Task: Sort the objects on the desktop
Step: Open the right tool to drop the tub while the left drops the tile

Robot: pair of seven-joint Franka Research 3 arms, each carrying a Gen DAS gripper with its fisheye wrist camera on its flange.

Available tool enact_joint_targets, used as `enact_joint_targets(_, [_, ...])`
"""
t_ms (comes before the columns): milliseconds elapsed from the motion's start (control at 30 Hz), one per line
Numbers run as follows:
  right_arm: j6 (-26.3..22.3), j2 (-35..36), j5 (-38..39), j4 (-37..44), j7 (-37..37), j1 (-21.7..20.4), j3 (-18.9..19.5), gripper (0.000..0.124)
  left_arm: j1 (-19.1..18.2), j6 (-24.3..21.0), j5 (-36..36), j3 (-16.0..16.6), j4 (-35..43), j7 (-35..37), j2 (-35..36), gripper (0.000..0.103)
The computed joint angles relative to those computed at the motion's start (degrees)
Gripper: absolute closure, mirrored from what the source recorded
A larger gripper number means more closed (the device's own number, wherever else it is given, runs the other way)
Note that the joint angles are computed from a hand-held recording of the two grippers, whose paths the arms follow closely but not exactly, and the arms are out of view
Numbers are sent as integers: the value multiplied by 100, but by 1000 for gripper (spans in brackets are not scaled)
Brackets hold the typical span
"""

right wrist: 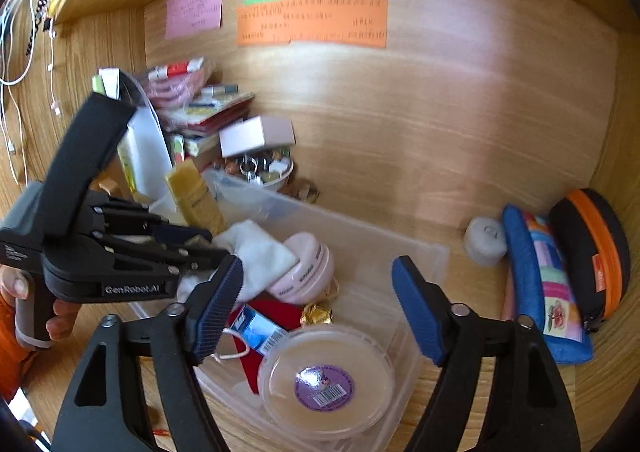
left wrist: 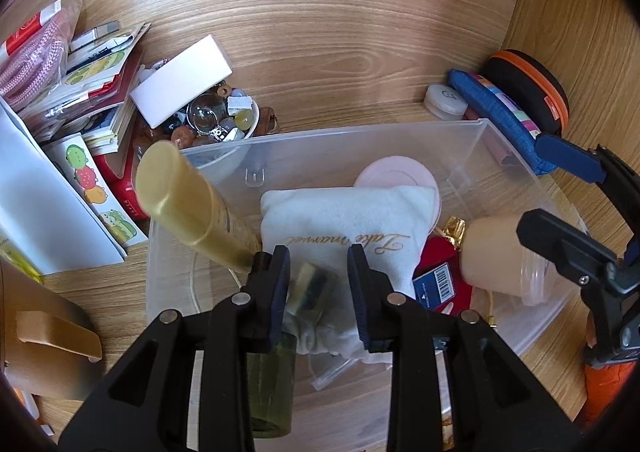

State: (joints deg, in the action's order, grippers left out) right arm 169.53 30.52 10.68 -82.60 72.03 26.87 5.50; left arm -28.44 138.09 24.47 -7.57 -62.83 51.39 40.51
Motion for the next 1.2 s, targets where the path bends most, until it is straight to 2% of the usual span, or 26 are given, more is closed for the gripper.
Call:
enact_joint_targets(100, [-39, 24, -14, 43, 50, 24, -37, 48, -1, 5, 5, 2, -7, -3, -4, 73])
enact_joint_targets(233, [-122, 53, -16, 96, 118, 23, -52, 48, -51, 24, 98, 61, -83, -88, -78, 57])
enact_joint_targets(367, [-324, 81, 69, 174, 70, -52, 46, 48, -151, -78, 303, 131, -122, -238, -141, 50])
enact_joint_targets(500, [-367, 20, 40, 140, 118, -22, 4, 48, -142, 67, 423, 123, -456, -424, -383, 36])
enact_joint_targets(633, [-392, -111, 131, 34, 62, -85, 95, 44, -200, 105, 697, 165, -770, -684, -662, 31])
enact_joint_targets(767, [-330, -296, 45, -180, 134, -1, 7, 42, -243, 92, 973, 161, -967, -945, -860, 28])
enact_joint_targets(833, [-320, -402, 48, -297, 128, -14, 34, 42, -222, 154, 1049, 132, -1158, -1079, -1008, 15])
enact_joint_targets(867, [-282, -479, 63, -394, 102, -30, 62, 42, -218, 215, 1110, 131, -1295, -1190, -1107, 13])
enact_joint_targets(967, [-127, -682, 4, -670, 126, 15, 20, 42, -224, 345, 1357, 112, -1663, -1462, -1385, 12])
enact_joint_targets(1200, [468, -1217, -181, -1476, 239, 149, -81, 42, -249, 247, 1841, -22, -2142, -1857, -1803, 11])
